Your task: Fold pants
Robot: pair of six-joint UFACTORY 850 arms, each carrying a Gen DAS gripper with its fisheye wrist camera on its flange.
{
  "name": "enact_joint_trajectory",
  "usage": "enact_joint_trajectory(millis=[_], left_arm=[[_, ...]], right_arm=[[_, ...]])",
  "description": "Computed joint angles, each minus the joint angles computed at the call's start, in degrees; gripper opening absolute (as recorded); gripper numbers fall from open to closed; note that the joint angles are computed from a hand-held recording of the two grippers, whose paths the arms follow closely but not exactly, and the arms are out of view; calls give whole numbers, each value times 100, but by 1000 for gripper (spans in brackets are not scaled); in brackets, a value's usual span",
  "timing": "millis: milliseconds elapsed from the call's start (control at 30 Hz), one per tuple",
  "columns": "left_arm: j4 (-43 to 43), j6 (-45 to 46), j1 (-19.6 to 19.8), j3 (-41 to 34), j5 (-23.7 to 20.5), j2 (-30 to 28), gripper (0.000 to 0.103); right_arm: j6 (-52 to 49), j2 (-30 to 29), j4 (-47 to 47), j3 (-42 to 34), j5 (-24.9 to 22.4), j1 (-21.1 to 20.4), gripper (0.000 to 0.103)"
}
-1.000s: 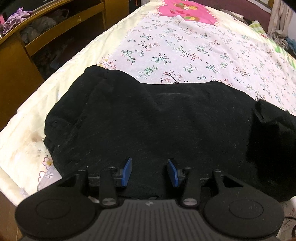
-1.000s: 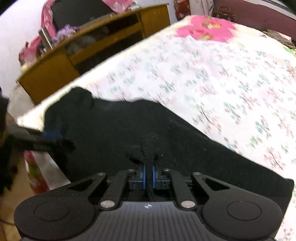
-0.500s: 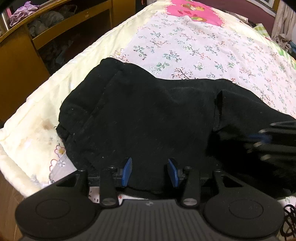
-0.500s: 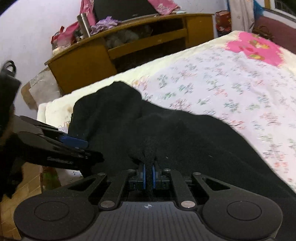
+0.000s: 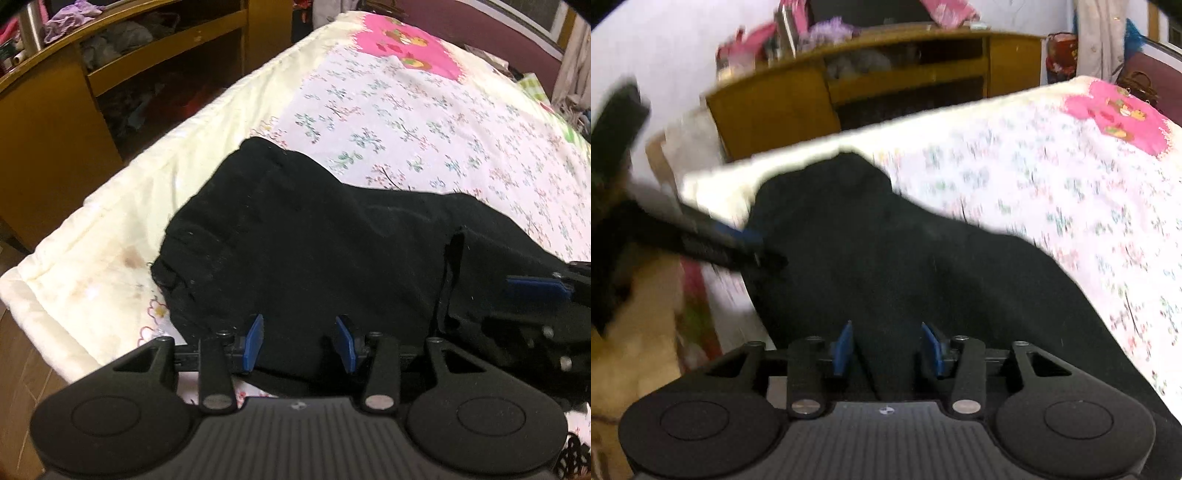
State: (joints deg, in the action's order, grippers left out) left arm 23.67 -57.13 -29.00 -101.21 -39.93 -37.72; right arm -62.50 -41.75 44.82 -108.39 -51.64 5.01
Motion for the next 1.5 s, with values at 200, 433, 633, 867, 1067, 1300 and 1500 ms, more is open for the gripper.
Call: enact_joint_trajectory(millis=[200,433,633,867,1067,1300,1500], left_arm=[[429,-334,-1,83,-3,127,51],[1093,-1377,197,299,-11,312,58],[340,-1752,357,694,161,433,58],[247,-2264,400,351,319,57,61],[94,-2291,416,424,331,75,61],[397,-2858,271,257,-97,-20,61],[328,-3277,279,-119,-95,-380,63]], right_arm=[[1771,-885,-1296,-1008,-117,107,22],[857,-513,-992,-700,-217,101,31],[672,-663,-840,-1057,-548,117,34],[748,-688,-898,-1068,-583,144,35],[890,-669,-858,-1068,-605,81,35],[839,-544,-725,-922,-647,-57,38],[730,-468,-511,-797,-610,-148,38]])
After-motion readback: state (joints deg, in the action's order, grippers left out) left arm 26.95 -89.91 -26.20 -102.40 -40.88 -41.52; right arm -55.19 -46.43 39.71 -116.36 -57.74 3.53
